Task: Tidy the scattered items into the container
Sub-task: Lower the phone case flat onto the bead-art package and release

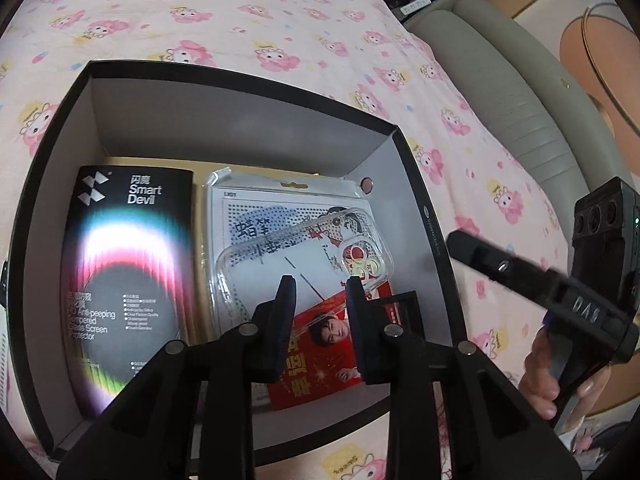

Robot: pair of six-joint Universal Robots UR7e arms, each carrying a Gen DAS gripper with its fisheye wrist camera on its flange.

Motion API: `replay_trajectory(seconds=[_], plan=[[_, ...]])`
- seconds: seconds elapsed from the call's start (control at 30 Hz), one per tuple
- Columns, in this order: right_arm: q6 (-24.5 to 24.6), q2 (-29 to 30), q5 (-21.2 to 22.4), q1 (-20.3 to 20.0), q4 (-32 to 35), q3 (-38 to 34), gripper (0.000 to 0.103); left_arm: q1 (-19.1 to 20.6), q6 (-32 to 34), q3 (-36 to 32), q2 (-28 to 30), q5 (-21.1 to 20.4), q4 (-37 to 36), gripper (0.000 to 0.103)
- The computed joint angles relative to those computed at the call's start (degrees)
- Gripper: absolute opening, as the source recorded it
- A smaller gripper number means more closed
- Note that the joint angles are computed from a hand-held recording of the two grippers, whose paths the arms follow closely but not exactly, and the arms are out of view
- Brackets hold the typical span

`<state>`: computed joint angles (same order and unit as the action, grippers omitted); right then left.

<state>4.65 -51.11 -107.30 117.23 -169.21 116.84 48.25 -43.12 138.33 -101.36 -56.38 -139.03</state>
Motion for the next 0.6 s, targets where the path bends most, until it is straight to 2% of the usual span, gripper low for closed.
replay_trajectory(seconds=[0.1,0.17,0.2,0.27,0.47,0.53,0.6], plan=[[0.0,0.3,0.5,-0.7,0.0,1.4,0.041,1.0,1.0,-0.9,3.3,-2.0,-1.5,0.025],[-0.5,0.1,-0.9,-0.6,-0.5,2.3,0.039,1.4,2.6,-1.1,5.2,-4.5,-2.6,0.025],[-1.0,-0.2,-1.6,-0.5,-1.5,3.0,0.038,0.9,2.4,-1.1,6.1,-4.0,-2.1,0.025],[-1.1,-1.3,0.2,-1.2,-1.8,3.8,0.038,-0.4,0.6,-1.3,6.6,-1.2,0.6,0.026],[-3.0,-0.1,1.0,-1.2,-1.2,3.0,0.038,-0.7,-11.0,-3.5,3.3,6.2,14.8,0.029],[-3.5,1.0,1.3,-0.7,2.4,0.3,0.038,0.0,-13.3,-5.5,3.4,7.0,20.3,0.029],[-4.2,2.6,0.9,-0.1,5.3,-2.9,0.038,0.9,-12.9,-6.7,3.9,5.9,21.3,0.030]])
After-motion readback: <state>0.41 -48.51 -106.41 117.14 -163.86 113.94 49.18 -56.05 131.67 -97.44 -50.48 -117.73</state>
